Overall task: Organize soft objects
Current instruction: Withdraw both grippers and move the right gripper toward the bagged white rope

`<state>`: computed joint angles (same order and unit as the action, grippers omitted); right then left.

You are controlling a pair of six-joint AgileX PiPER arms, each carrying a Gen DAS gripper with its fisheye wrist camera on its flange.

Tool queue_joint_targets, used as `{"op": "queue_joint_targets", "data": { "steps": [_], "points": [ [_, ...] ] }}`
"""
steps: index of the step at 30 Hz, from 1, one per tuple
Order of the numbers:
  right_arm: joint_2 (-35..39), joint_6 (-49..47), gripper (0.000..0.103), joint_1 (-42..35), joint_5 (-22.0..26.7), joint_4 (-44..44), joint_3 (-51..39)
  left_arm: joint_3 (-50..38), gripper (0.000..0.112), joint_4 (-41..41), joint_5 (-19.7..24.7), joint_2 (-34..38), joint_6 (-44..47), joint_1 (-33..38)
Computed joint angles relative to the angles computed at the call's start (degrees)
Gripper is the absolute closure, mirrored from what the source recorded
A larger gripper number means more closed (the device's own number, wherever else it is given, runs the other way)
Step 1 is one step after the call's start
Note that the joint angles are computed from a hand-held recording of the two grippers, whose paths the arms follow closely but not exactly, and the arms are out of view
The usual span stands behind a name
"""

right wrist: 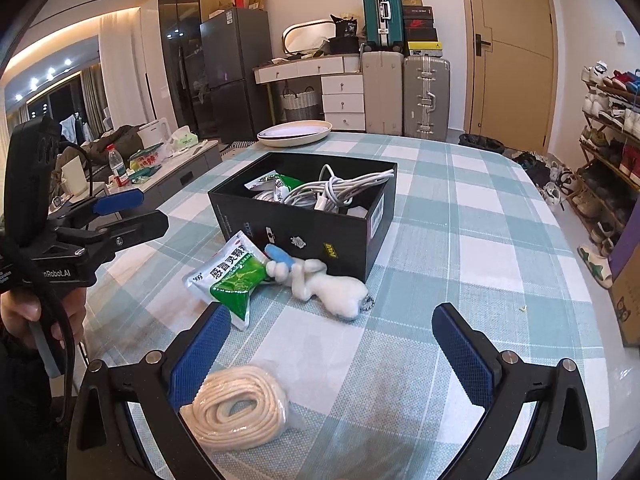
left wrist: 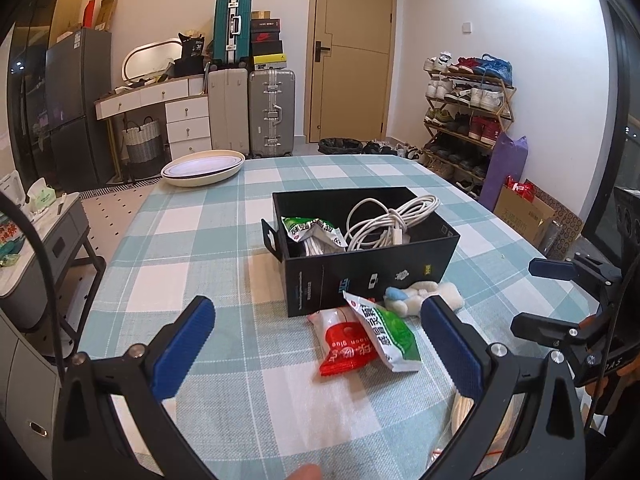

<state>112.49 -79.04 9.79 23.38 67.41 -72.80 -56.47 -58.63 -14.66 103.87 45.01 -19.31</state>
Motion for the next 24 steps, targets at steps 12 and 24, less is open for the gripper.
{"op": "queue_joint_targets", "data": {
  "steps": [12,24],
  "points": [
    [-1.2,-3.9,0.001,1.0,2.5,-0.3,3.6,2.2,0.009,-3.1,-1.7,-0.8,3.0,-1.7],
    [2.0,-1.4,0.001,4.1,5.8,-8.9,2.6,2.0,0.009,-0.7,-0.3,-0.2,0.6,-0.1]
  ]
}}
